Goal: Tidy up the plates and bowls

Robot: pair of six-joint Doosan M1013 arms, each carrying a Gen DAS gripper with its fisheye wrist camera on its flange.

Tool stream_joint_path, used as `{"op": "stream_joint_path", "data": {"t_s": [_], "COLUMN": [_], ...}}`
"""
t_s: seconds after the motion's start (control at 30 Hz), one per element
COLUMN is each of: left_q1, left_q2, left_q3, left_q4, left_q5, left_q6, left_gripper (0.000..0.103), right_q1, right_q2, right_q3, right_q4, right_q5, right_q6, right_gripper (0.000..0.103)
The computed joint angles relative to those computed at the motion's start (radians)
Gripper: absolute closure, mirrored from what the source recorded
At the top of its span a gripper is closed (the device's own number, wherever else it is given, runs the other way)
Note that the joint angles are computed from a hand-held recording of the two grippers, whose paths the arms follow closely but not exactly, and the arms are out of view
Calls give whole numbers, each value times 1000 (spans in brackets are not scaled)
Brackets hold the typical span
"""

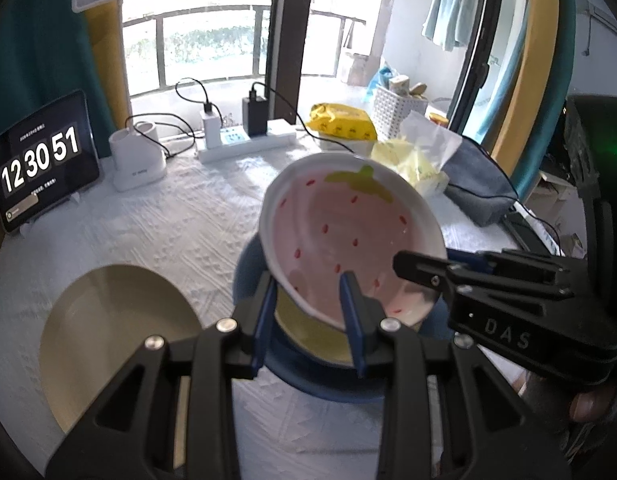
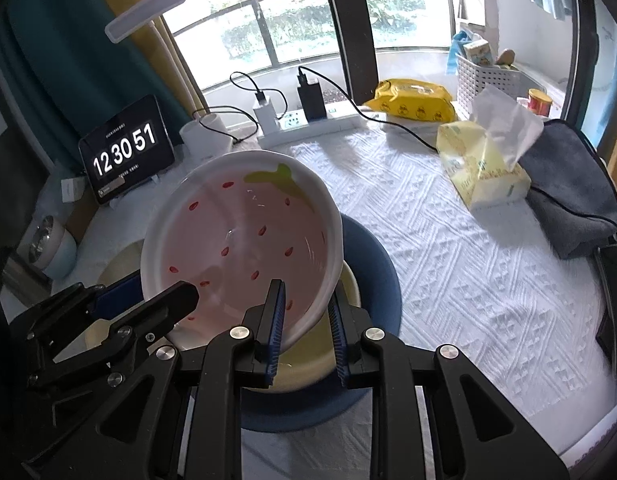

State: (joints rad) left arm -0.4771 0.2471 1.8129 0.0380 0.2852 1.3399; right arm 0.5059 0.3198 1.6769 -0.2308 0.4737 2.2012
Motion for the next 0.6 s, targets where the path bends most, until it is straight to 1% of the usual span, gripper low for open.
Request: {"op": "stream_joint_path", "data": {"t_s": [0.3, 0.53, 0.6], "left_q1": [-15, -21, -21], "left_q2": [12, 20, 20], "left_q3": [6, 4, 7], "left_q4": [-2, 36, 39], "left_q5": [16, 35, 31], "left_q6": [-11, -48, -52], "left_gripper": [70, 70, 70], "right_q1": [-4, -9, -9], "right_q2": [-10, -13, -12], "right_q3": [30, 41, 40], "right_q4": [-3, 30, 37], "right_q5": [1, -7, -7], "right_q6": [-2, -35, -40], "right_gripper": [79, 79, 79]}}
